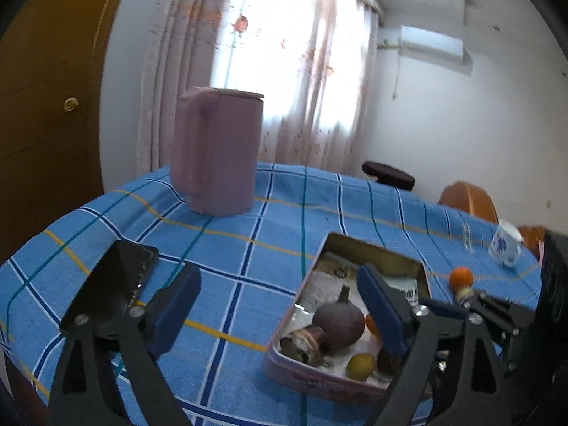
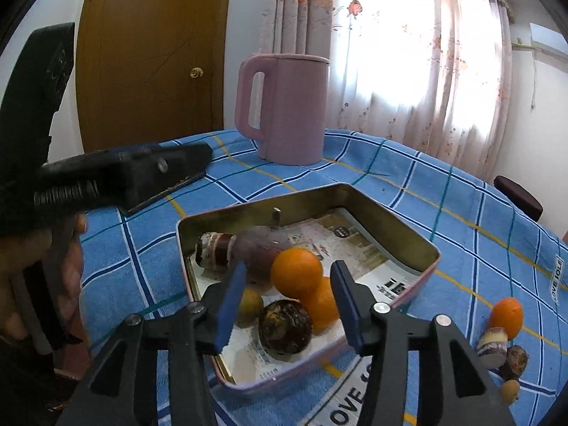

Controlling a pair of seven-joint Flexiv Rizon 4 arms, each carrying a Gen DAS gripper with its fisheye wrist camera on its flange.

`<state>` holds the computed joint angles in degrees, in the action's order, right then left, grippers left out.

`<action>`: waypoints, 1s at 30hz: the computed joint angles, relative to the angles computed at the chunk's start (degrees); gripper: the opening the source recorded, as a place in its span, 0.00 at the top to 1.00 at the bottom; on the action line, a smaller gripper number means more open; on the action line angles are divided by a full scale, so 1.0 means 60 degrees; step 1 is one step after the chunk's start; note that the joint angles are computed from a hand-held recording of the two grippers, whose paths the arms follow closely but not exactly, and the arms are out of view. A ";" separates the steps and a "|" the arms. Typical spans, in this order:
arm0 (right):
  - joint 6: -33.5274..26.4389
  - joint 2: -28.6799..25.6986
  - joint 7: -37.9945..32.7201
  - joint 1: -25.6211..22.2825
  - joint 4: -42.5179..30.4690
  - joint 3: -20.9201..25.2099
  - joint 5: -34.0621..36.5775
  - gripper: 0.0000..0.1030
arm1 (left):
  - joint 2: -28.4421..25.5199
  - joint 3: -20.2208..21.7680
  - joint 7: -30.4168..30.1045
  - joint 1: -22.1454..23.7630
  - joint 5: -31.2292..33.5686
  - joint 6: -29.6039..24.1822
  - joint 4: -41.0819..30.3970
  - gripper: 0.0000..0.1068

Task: Organize fruits
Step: 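Move both open tools away from the tin toward the remaining fruits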

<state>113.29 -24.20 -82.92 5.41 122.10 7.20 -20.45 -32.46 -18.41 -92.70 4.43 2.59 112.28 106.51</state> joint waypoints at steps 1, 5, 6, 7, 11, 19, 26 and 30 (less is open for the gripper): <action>0.0052 0.0051 -0.0050 0.0061 0.0073 -0.0090 0.0095 0.45 | -0.0015 -0.0169 -0.0037 0.0140 0.0088 0.0019 -0.0002 0.12; 0.0333 0.0354 -0.0405 0.0420 0.0462 -0.0579 0.0757 0.45 | -0.0065 -0.0458 0.0009 0.0232 0.0327 -0.0034 -0.0105 0.10; 0.0434 0.0438 -0.0458 0.0391 0.0571 -0.0622 0.0881 0.45 | -0.0079 -0.0481 0.0062 0.0191 0.0362 -0.0095 -0.0148 0.09; 0.0525 0.0525 -0.0510 0.0350 0.0683 -0.0664 0.0994 0.44 | -0.0090 -0.0418 0.0138 0.0064 0.0348 -0.0138 -0.0200 0.09; 0.0838 0.0884 -0.0871 0.0390 0.1136 -0.1039 0.1721 0.44 | -0.0140 -0.0559 0.0438 -0.0089 0.0402 -0.0365 -0.0355 0.09; 0.0576 0.1215 -0.0903 0.0333 0.1255 -0.1812 0.3389 0.42 | -0.0446 -0.0359 0.1360 -0.1053 -0.0053 -0.0937 -0.1096 0.04; -0.0529 0.1370 -0.0910 0.1274 0.1040 -0.3476 0.4937 0.41 | -0.0805 -0.0504 0.2352 -0.1889 -0.0365 -0.1387 -0.1868 0.04; -0.0884 0.1430 -0.0516 0.0005 0.1045 -0.2402 0.4054 0.42 | -0.1115 -0.0230 0.2893 -0.2605 -0.0682 -0.1804 -0.2409 0.04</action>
<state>107.99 -15.62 -86.01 5.44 128.37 -7.21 3.88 -39.15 -19.79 -75.34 -11.20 -1.50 101.45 92.06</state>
